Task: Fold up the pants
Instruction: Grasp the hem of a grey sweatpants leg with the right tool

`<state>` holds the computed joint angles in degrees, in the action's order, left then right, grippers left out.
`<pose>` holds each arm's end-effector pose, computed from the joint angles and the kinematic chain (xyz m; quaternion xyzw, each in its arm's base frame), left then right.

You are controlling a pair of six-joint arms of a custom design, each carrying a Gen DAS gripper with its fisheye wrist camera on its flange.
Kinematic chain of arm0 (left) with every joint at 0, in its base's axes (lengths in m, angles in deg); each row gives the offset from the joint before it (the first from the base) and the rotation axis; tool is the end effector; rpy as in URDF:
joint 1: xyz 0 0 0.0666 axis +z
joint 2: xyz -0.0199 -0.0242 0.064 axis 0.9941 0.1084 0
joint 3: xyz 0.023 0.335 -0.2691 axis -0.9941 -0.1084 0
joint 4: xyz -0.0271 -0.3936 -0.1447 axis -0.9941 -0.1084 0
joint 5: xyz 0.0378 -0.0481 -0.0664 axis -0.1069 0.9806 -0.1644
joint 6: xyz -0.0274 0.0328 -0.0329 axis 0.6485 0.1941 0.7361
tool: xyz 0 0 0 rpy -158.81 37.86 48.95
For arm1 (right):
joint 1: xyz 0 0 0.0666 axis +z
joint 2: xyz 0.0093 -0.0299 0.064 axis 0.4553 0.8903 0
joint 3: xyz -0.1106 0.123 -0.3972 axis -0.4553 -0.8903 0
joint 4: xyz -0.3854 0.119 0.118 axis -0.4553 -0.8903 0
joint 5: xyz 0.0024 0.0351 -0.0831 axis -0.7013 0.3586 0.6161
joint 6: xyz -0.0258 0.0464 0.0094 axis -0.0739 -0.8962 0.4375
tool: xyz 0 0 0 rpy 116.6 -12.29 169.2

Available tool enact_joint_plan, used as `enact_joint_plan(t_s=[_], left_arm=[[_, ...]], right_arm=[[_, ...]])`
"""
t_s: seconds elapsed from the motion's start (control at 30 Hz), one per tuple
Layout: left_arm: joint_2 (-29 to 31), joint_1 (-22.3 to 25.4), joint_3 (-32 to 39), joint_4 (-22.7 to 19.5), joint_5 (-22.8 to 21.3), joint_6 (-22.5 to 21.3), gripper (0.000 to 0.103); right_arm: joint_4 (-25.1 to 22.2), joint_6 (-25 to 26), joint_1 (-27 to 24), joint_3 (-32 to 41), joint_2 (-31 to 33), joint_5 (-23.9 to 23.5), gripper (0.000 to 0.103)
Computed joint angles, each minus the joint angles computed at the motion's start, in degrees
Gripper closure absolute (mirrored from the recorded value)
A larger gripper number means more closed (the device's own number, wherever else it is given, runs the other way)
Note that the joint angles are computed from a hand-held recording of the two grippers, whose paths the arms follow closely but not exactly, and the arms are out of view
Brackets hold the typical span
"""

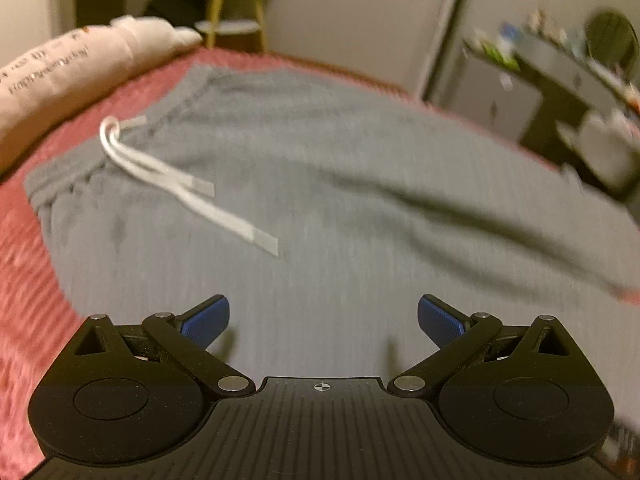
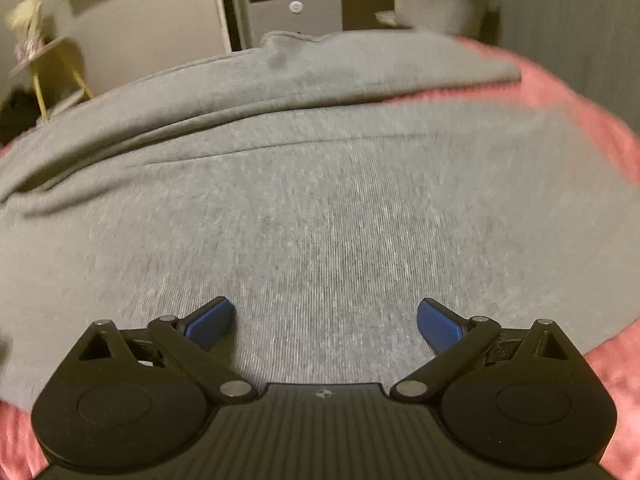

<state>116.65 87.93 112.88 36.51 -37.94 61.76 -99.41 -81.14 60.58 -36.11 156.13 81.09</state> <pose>0.3803 0.0248 0.2955 -0.1092 0.9261 -0.0515 0.3574 0.3580 0.2185 0.2649 0.2037 0.9221 0.0198 0.3285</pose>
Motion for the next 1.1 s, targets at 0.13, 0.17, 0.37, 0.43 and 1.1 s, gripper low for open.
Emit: enact_joint_plan(t_s=[0.13, 0.17, 0.37, 0.43, 1.1], left_arm=[[5.9, -0.4, 3.8, 5.6, -4.3, 2.6, 0.0], [7.2, -0.5, 4.0, 7.9, -5.6, 2.9, 0.0], [13.4, 1.6, 2.3, 20.0, -7.8, 7.4, 0.0], [14.3, 2.3, 1.8, 21.3, -7.2, 7.8, 0.0], [16.9, -1.0, -1.4, 29.1, -13.4, 1.7, 0.0]], right_arm=[[-5.5, 5.2, -5.0, 3.6, 0.9, -10.3, 0.004], [-5.5, 6.9, -6.7, 4.7, 1.0, -11.9, 0.004], [1.0, 11.9, -18.8, 18.8, 10.7, -11.2, 0.01], [-1.2, 10.6, -21.8, 28.2, 18.0, -10.3, 0.025], [-5.5, -0.1, -26.8, 44.3, 31.8, -4.8, 0.097]])
